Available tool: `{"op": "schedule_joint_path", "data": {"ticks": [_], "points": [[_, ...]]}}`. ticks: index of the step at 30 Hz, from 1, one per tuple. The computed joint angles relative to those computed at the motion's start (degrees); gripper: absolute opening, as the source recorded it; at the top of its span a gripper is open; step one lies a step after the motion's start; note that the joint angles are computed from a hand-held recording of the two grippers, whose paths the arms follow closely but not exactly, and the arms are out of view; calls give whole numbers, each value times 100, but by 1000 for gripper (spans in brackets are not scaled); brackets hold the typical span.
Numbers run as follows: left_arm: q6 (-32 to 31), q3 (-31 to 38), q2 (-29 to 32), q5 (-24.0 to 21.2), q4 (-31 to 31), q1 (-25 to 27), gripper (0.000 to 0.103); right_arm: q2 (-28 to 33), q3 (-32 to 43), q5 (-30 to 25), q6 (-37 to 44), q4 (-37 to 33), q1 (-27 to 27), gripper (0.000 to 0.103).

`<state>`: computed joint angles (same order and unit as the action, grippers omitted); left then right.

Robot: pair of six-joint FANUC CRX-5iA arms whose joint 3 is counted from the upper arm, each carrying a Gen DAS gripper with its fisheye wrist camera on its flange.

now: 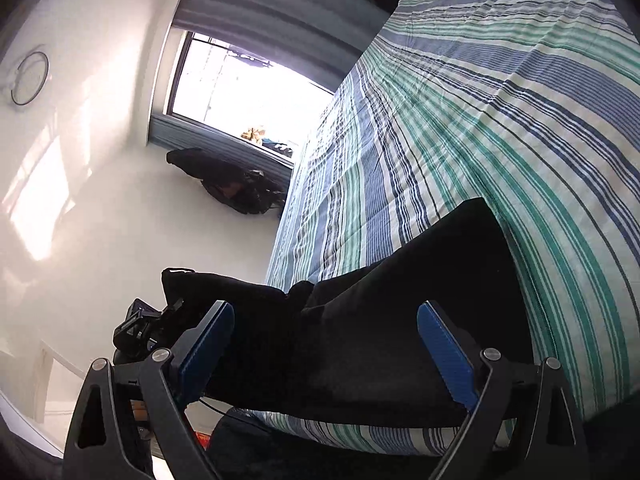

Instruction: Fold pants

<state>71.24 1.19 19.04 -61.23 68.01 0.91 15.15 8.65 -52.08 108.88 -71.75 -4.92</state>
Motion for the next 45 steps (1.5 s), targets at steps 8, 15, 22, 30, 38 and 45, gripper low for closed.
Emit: {"op": "schedule_joint_path", "data": {"ticks": [8, 15, 22, 30, 38, 45], "points": [[951, 1406, 1331, -273, -1494, -943, 19, -215, -375, 100, 136, -668, -533, 93], [154, 1220, 946, -167, -1133, -1059, 60, -234, -387, 155, 33, -552, -548, 93], [-198, -106, -434, 1128, -1436, -203, 69, 276, 741, -1109, 537, 1103, 562, 90], [259, -1447, -1326, 2181, -2457, 526, 70, 821, 1262, -1224, 30, 3100, 1581, 86], [401, -2275, -1554, 2459, -1986, 829, 69, 1850, 2515, -2510, -360, 2522, 1143, 21], [305, -2243, -1583, 2619, -2031, 748, 70, 1181, 2445, -2486, -124, 2680, 1139, 13]]}}
